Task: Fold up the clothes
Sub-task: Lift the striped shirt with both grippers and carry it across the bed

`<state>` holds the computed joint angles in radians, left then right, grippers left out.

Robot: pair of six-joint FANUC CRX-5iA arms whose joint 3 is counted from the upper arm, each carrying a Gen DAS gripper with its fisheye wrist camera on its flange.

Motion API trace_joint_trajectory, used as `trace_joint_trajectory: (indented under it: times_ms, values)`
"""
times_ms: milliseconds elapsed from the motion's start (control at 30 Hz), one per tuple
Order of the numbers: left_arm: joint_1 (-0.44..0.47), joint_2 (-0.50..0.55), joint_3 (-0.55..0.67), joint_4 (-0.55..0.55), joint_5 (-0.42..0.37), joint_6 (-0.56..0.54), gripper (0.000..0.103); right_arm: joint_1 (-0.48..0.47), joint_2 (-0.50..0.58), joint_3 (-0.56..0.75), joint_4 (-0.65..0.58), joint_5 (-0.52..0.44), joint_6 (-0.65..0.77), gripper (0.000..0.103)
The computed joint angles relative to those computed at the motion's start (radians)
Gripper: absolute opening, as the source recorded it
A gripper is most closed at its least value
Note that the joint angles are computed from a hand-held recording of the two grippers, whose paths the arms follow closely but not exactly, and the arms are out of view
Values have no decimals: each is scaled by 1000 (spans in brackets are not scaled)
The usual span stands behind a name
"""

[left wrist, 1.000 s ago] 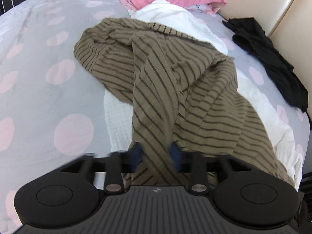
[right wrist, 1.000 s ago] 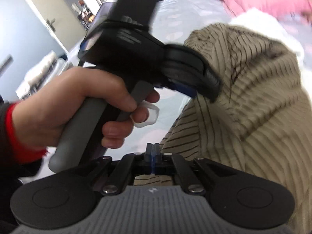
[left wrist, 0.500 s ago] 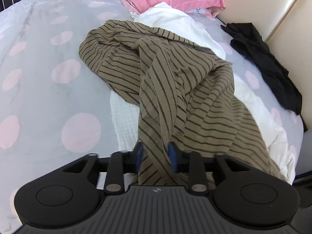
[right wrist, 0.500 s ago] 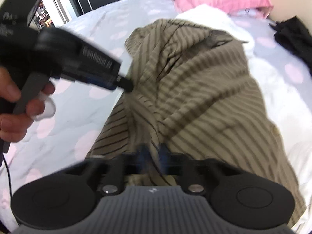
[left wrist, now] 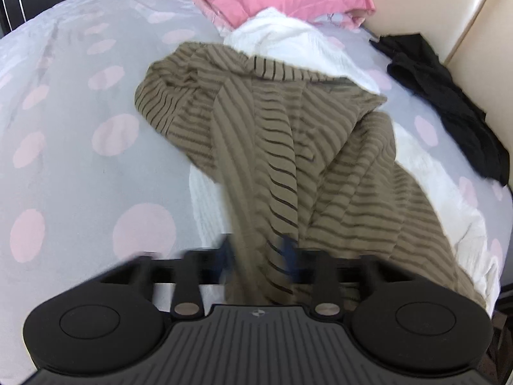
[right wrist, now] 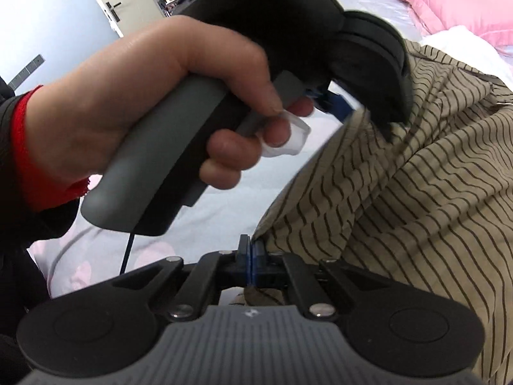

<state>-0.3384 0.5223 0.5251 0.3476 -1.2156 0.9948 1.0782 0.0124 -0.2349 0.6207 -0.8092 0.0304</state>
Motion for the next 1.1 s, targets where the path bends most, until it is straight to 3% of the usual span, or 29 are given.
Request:
trace_joint_trajectory:
  times_ms: [33,167,233,333,433,533,633,867,1100]
  values:
    - [1,-6,-9,-9,13,-2,2,-1,-2,-1,-7,0,-1,3]
    - [31,-30,-49,4,50,-24,0,-3,-24,-22,3,-4,-51,12]
    - [55,-51,-75,23,59,-47,0,6,-34,-37,52,-42,-104,34]
    - [97,-92,-118,53,59,-99,0,25,-40,-45,132,-166,-210,46]
    - [154,-136,-158,66,41,-148,0,52,-10,-4,144,-352,-274,58]
    - [224,-172,-183,67,-15,-178,0,55,46,85,78,-537,-284,58]
    - [303,-205,-199,61,-59,-207,0,50,82,145,26,-632,-286,58]
    - [496,-245,-187,27,-162,-217,0,30,157,259,1,-702,-205,58]
    - [661,-263,-166,-38,-153,-198,0,7,300,469,37,-689,-8,64]
